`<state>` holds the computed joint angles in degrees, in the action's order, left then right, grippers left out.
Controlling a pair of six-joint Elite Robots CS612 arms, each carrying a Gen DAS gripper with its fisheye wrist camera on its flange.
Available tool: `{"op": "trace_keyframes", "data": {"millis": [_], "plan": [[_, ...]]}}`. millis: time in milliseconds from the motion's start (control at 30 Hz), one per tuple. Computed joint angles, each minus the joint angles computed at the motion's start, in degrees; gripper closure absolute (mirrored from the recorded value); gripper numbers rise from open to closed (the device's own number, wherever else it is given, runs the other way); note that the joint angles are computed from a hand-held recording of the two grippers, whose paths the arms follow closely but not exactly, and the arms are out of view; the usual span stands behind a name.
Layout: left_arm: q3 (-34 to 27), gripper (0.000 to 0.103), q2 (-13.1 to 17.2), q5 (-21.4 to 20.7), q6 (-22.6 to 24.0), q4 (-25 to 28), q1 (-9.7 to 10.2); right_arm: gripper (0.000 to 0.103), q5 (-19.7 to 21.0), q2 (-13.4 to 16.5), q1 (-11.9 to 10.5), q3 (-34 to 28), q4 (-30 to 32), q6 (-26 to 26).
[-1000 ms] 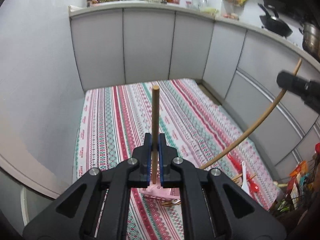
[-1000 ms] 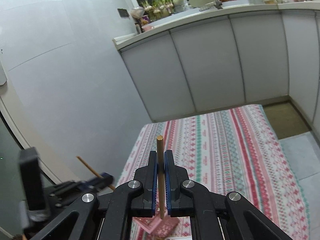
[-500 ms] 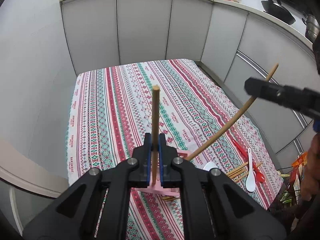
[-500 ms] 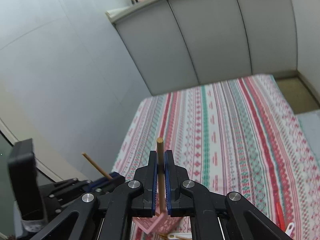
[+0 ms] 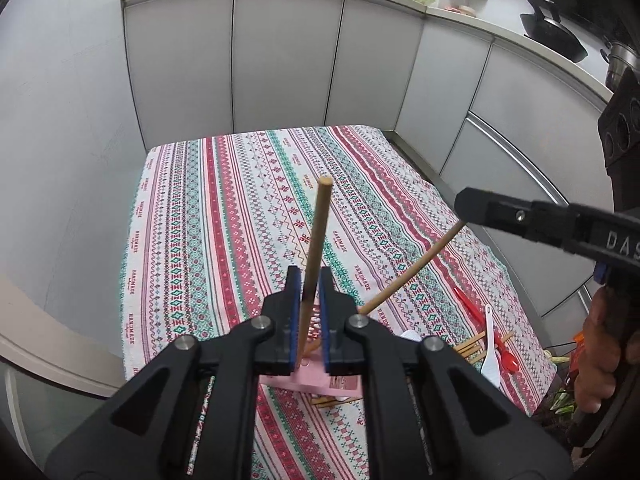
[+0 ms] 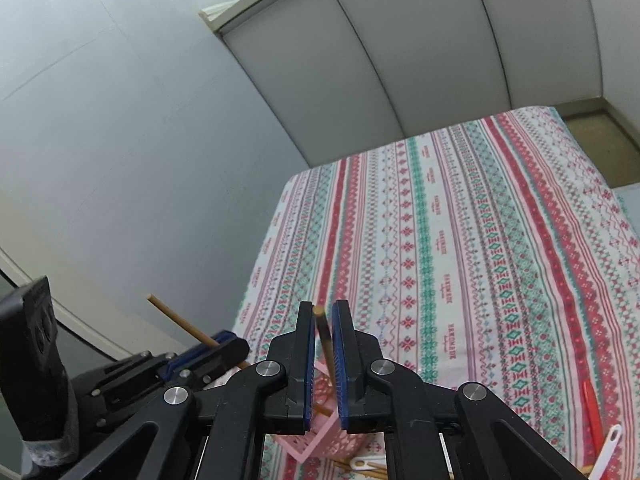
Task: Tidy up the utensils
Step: 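Carry both chopsticks over the pink basket and open both tools, then close the left tool on a white plastic spoon while the right tool approaches the rice paddle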
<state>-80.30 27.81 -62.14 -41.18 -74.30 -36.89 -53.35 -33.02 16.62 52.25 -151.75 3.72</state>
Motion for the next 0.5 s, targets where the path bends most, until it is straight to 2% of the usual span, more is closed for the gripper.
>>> {"op": "trace_keyframes", "data": {"millis": [67,133,200,233,300,500], "plan": [[-0.5,0.078,0.2,0.8,0.4,-0.4,-0.26,0.088,0.2,-0.4,-0.2,0.5,-0.6,0.4],[-1.0,0.073,0.3,1.2,0.6,-0.5,-0.44,0.076,0.6,-0.8,-0.4,1.0,-1.3,0.6],[-1.6,0.070,0.4,1.7,0.5,0.0,-0.65,0.072,0.4,-1.5,-0.7,2.0,-2.1,0.2],[-1.8,0.063,0.4,1.9,0.3,0.4,-0.75,0.070,0.3,-1.9,-0.8,2.5,-2.3,0.0],[-2.7,0.053,0.5,2.8,-0.5,1.9,-1.10,0.065,0.3,-2.8,-1.1,3.6,-2.7,-0.3],[-5.2,0.035,0.8,3.0,-2.5,6.5,-1.88,0.043,-1.3,-6.0,-2.3,8.2,-4.1,-2.6]]}}
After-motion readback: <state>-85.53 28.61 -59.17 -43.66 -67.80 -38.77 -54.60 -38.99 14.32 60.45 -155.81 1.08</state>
